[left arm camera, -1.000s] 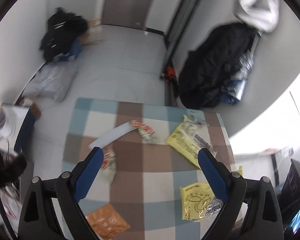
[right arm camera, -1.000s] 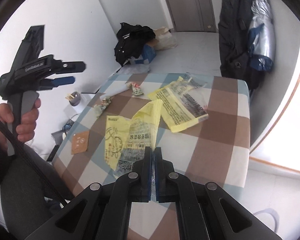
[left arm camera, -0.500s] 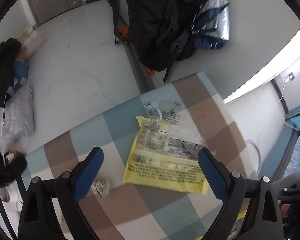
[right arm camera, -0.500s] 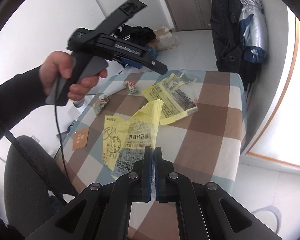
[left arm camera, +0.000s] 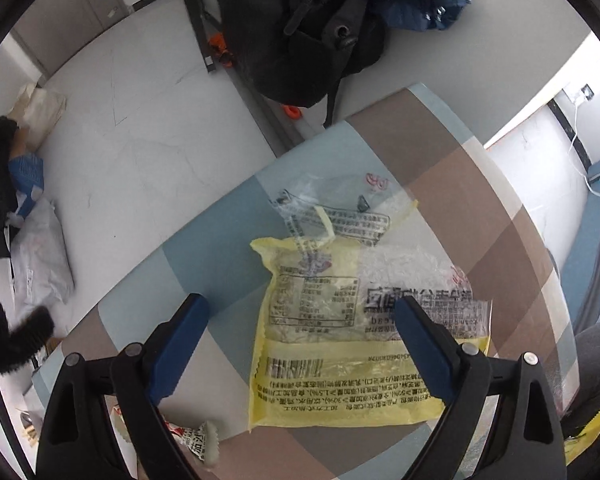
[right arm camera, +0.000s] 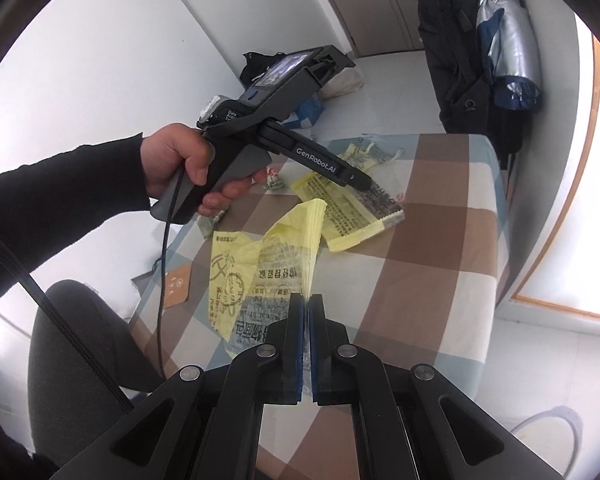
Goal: Collect trash
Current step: 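Grasp the second yellow plastic bag with the left tool while the right tool holds its bag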
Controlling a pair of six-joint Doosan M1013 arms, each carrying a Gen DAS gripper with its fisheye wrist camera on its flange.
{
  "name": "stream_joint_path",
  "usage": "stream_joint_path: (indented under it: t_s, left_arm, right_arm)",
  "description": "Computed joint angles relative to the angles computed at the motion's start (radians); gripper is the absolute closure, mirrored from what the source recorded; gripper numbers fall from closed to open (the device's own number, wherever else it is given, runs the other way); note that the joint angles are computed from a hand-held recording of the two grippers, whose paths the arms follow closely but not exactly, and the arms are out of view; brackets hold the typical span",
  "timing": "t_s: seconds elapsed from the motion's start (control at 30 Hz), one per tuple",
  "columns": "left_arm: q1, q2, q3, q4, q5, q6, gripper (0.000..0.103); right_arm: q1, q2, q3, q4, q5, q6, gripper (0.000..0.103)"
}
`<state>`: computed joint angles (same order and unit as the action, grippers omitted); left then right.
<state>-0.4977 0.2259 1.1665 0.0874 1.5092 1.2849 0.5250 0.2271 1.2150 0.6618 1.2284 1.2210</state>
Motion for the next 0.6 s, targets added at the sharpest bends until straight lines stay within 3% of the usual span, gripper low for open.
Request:
stream_joint_path:
  t_s: [0.17, 0.3, 0.4, 0.47, 0.6]
  left_arm:
    - [-0.023, -0.014, 0.016, 0.007, -0.013, 0.006, 0.013]
    - [-0.033, -0.029, 0.022, 0.005, -0.024, 0.036, 0.029]
    - [-0.037, -0.034, 0.024, 0.008, -0.027, 0.026, 0.036]
    - [-0.034, -0.032, 0.022, 0.014, -0.032, 0.005, 0.044]
    - [-0.034, -0.044, 0.042, 0.059, -0.060, -0.076, 0.073]
  right_arm:
    - [0.007, 0.004, -0.005, -0.008, 0.006, -0.007, 0.101]
    - [0.008, 0.004, -0.005, -0.004, 0.006, -0.003, 0.100]
    - [0.009, 0.003, -0.005, -0.007, 0.009, 0.001, 0.100]
    - [0.010, 0.005, -0.006, -0.011, 0.010, 0.003, 0.100]
    - [0.012, 0.006, -0.007, -0.019, 0.010, 0.015, 0.100]
